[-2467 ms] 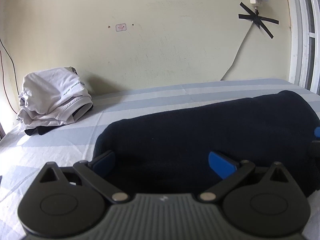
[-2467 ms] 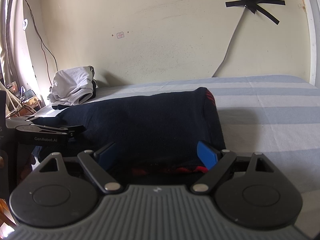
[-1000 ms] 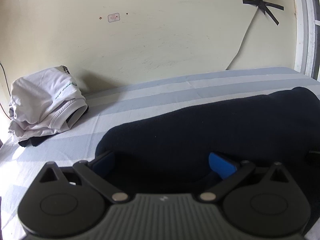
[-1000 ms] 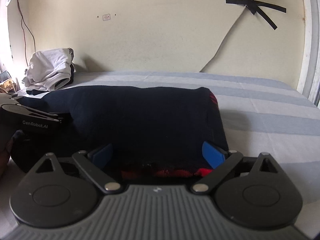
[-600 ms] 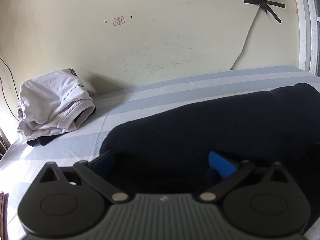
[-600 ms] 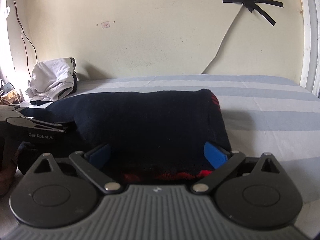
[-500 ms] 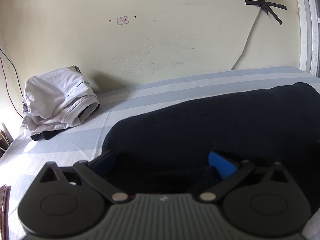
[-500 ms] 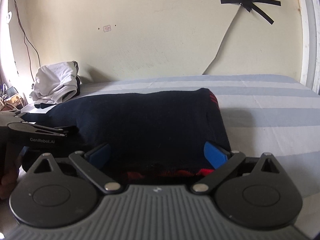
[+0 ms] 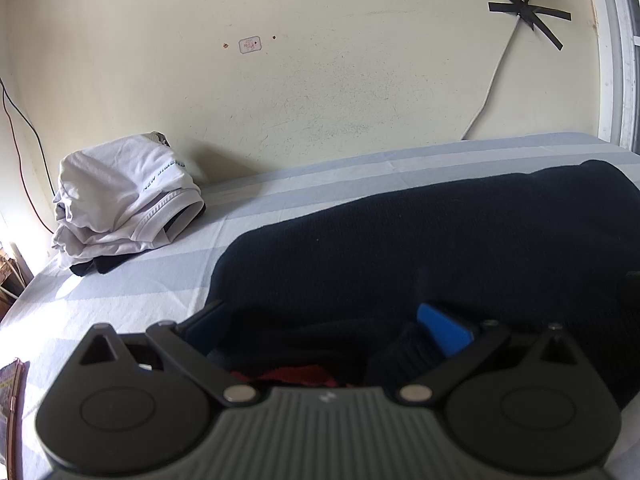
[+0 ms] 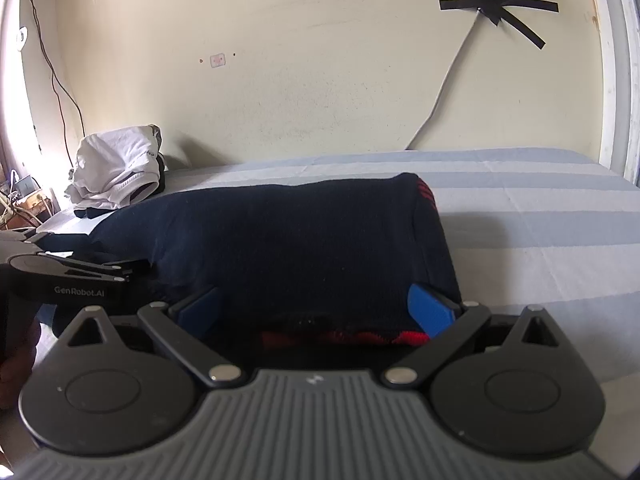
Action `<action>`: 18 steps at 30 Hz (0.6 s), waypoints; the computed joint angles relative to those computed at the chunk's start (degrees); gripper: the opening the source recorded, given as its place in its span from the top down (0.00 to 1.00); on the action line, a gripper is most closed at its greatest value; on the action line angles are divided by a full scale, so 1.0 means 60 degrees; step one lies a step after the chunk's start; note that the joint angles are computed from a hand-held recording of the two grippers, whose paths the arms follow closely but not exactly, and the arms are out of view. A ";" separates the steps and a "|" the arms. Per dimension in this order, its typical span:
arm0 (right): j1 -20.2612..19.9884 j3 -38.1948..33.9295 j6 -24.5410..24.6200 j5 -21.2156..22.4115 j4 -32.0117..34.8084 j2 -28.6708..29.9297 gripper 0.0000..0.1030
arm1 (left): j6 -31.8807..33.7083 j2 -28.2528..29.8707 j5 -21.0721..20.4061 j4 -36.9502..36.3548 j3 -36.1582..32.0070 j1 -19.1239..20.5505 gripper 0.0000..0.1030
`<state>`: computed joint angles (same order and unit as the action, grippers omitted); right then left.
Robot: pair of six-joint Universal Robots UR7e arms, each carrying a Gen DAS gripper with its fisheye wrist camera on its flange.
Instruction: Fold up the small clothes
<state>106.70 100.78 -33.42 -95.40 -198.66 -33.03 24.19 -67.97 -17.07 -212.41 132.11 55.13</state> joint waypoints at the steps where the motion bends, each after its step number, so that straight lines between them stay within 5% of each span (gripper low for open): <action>1: -0.0007 0.0007 0.0009 0.0018 0.0007 -0.0011 0.01 | -0.0004 0.0003 0.0000 -0.0006 0.0003 -0.0001 0.00; 18: -0.0035 0.0036 0.0013 0.0066 0.0020 -0.0055 0.01 | -0.0289 -0.0110 -0.0115 0.0168 0.0123 -0.0012 0.00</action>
